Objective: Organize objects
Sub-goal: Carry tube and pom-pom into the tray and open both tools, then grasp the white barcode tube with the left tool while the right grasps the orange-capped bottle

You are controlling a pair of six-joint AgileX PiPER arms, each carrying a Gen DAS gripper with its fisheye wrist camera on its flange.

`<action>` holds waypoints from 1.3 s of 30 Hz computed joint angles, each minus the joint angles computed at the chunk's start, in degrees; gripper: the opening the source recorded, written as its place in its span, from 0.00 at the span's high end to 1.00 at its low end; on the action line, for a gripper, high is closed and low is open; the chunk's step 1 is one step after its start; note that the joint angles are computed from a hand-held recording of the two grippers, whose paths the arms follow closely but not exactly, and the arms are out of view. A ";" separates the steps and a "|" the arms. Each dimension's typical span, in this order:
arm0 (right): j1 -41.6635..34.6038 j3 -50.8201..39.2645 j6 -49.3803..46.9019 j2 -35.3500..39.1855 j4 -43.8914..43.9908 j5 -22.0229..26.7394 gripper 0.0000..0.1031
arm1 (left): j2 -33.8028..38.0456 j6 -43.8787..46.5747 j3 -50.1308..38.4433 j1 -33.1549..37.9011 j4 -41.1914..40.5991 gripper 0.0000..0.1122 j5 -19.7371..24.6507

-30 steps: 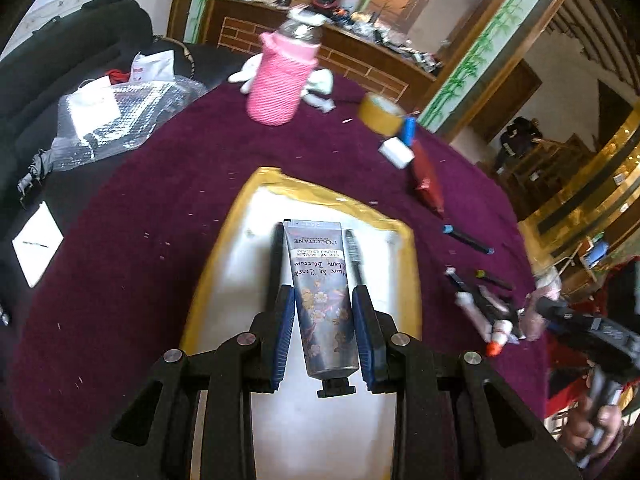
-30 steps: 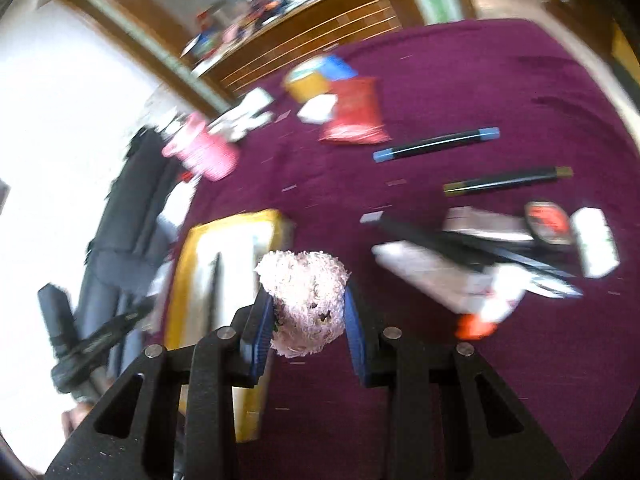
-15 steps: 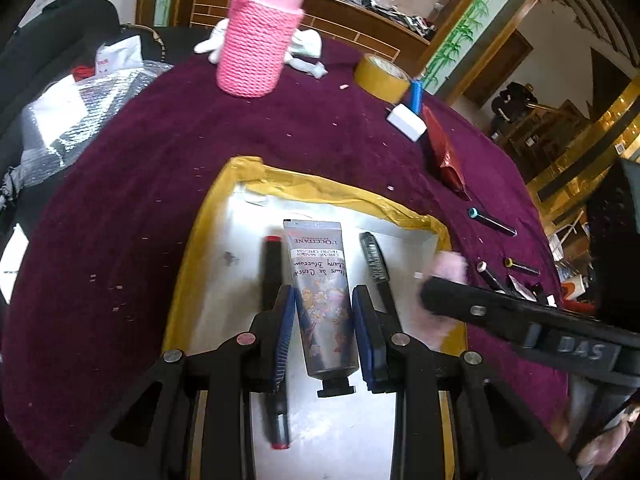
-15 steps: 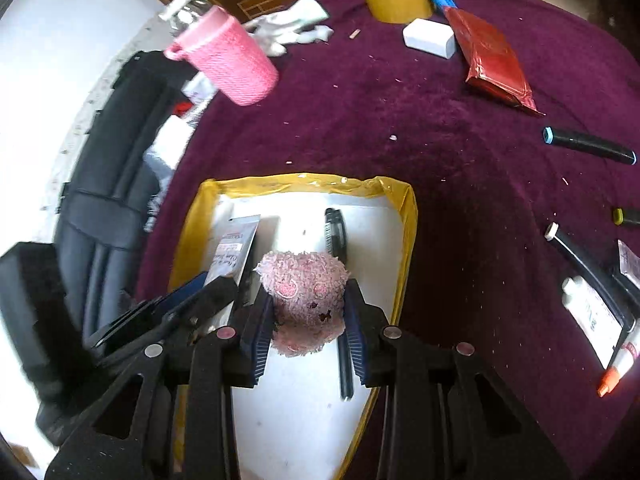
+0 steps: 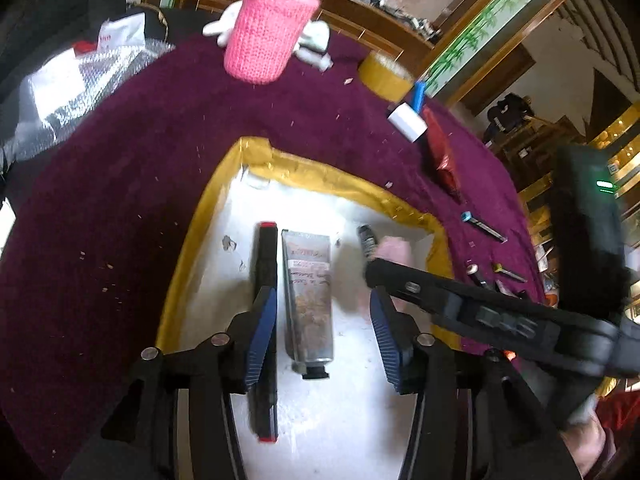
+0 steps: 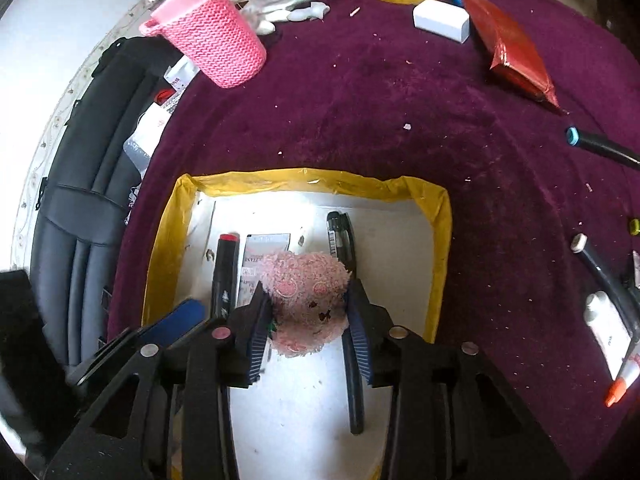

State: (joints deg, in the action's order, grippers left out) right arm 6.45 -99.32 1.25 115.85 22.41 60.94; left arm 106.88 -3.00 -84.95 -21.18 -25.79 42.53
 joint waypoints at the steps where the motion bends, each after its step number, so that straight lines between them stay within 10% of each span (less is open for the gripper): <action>1: 0.12 -0.54 0.11 0.26 -0.14 0.15 0.65 | -0.76 -0.05 0.39 0.26 -0.10 0.59 -0.08; 13: 2.83 -7.66 1.37 -0.38 -6.18 3.01 0.59 | -21.20 -20.04 20.29 -4.08 2.76 0.54 -15.79; 18: 3.47 -4.10 -0.38 -5.04 -7.47 -0.70 0.59 | -25.72 -40.07 24.32 -12.82 19.49 0.53 -18.46; 27: -6.57 14.96 -13.57 -22.33 -1.95 -3.08 0.59 | -23.08 -69.86 16.63 -26.57 46.15 0.52 -10.74; 39: -46.20 18.81 -33.34 -28.47 7.60 3.86 0.56 | -6.39 -47.69 -6.27 -29.39 32.10 0.51 2.68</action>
State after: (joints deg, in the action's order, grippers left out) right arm -39.75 -80.51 -32.09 87.37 30.01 64.79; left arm 100.49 -50.69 -91.22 -50.56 6.31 45.21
